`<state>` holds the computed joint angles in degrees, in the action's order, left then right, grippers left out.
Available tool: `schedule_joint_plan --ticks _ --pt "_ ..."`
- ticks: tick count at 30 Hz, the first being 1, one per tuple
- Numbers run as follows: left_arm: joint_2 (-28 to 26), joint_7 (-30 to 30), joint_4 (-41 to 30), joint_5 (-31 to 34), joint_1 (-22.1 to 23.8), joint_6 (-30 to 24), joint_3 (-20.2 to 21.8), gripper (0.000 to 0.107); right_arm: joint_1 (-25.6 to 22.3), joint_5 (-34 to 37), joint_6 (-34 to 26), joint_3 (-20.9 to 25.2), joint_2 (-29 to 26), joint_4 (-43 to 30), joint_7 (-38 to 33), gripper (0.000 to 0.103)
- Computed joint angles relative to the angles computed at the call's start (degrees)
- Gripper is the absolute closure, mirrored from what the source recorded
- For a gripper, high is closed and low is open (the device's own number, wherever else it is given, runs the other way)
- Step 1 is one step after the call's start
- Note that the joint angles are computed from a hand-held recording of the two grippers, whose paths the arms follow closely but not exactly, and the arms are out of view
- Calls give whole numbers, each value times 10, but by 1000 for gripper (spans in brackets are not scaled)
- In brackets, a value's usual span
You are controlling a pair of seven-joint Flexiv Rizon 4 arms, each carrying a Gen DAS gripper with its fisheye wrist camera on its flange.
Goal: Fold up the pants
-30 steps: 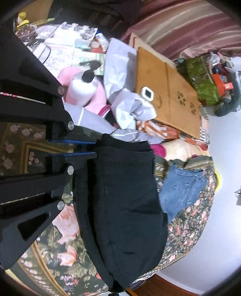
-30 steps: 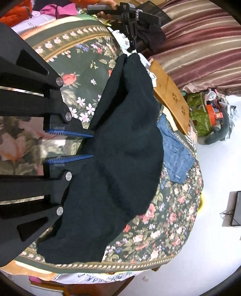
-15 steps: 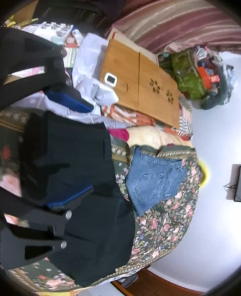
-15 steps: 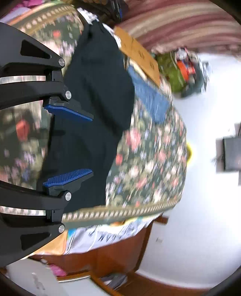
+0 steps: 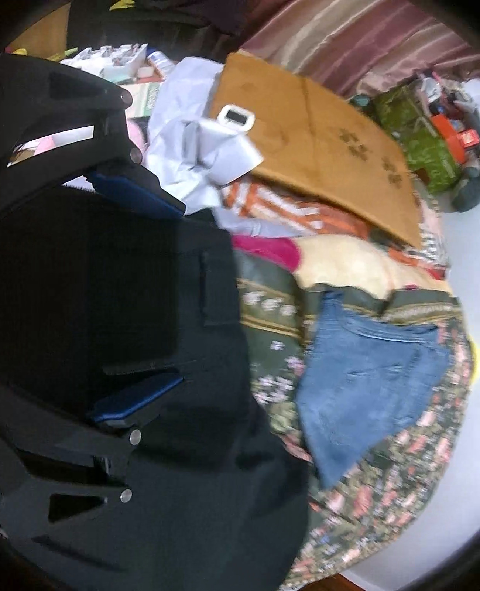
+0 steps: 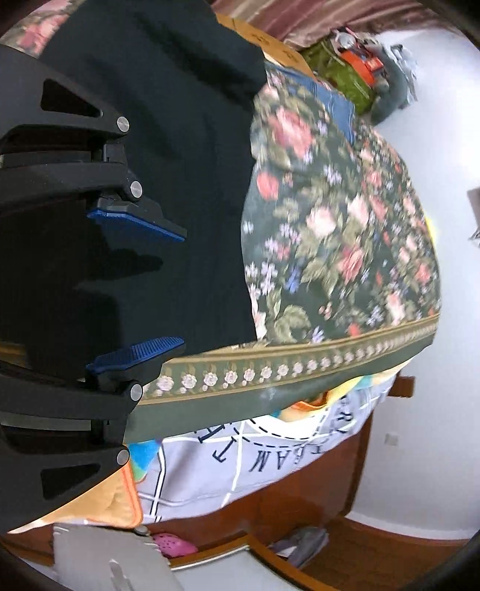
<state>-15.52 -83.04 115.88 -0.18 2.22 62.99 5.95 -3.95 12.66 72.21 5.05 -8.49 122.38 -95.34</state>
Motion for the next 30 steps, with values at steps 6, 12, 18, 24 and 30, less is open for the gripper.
schedule_joint_plan --ticks 6,12,18,24,30 --pt "-12 -34 -4 49 -20 -1 17 15 -9 2 -24 -1 -46 -36 1 79" --pt "-9 -45 -11 87 -25 -8 20 15 17 -106 22 -27 -48 5 50 90" --pt "10 -30 5 76 -15 -17 13 14 35 -227 87 -64 -24 49 119 100" --pt "33 -28 25 88 -13 -19 14 14 40 -390 158 -131 -3 64 230 101" --pt "52 -19 45 82 -5 -16 9 11 19 -352 85 -90 -58 24 197 100"
